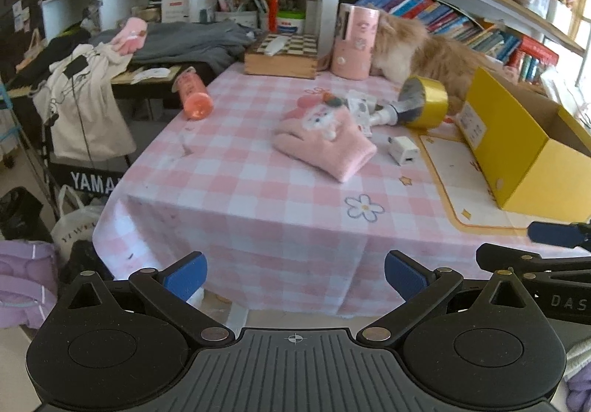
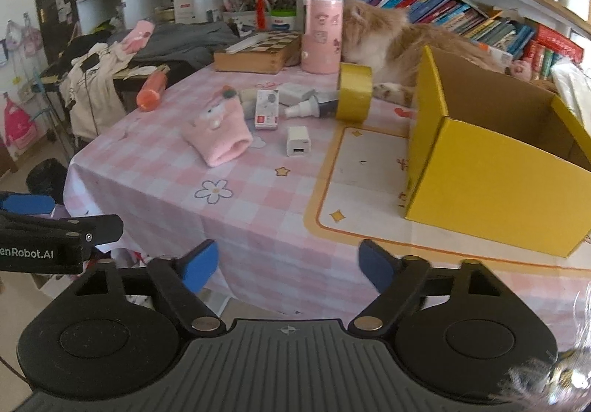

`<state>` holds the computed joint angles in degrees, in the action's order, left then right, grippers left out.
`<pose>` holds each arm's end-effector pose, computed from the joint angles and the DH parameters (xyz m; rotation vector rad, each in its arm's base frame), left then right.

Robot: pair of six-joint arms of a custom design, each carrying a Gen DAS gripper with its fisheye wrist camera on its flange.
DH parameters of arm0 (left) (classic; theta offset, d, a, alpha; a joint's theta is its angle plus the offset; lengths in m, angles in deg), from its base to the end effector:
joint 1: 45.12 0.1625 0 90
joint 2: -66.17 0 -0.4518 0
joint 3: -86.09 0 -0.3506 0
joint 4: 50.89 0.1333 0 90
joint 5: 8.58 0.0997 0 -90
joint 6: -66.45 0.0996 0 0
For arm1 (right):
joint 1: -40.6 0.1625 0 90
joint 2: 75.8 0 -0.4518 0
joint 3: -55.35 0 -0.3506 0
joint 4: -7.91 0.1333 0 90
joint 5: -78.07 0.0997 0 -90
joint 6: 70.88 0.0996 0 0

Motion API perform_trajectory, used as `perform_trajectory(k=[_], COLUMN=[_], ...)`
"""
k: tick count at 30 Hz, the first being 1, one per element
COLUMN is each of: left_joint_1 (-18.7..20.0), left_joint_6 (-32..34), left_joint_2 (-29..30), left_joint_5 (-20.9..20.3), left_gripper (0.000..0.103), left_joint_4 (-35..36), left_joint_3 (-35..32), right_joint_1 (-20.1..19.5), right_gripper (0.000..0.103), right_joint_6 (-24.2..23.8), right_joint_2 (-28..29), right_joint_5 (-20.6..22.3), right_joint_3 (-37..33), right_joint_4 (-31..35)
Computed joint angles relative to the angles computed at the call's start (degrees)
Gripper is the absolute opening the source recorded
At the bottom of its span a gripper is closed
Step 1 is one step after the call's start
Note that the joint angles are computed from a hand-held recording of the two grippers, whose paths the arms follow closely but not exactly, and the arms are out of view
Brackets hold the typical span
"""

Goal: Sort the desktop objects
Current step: 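Move left tool toward the pink glove while right tool approaches the white charger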

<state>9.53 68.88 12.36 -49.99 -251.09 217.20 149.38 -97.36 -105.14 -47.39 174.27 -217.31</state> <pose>-0.0984 -0.4983 0.1839 0.4574 2.2895 -0.9513 0.2402 -0.4719 0.0478 0.6059 -2.2662 0.9261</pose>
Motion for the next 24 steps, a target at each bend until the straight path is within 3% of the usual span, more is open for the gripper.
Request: perform_trajectory(k=[4,14,22,24], left_joint_1=[0.70,3.02,4.81,5.37], left_joint_6=[0.65,4.50,4.76,1.97], left_joint_2=[0.95,5.50,9.25,9.56], left_joint_5=[0.05,0.15,-0.01,-0.66], left_gripper=[0.103,0.103,0.103,0.103], left_joint_4=[0.26,0.73,6.09,9.94], left_joint_3=[-2.32,-11.92,-21.22,-23.53], right_joint_1=[-0.84,-3.08,-4.96,-5.35], right_gripper=[0.053,0.052,0.052,0.052], right_joint_6=[-1.43,-6.68,-9.41,-9.46], right_joint_2=[-0.17,-0.06,0.05,0.12], right_joint_5=[1.65,4.62,6.91,7.12], right_joint_3=[-2.25,-10.87,-16.77,-17.91], right_joint_4=[3.67,12.79,19.17,20.73])
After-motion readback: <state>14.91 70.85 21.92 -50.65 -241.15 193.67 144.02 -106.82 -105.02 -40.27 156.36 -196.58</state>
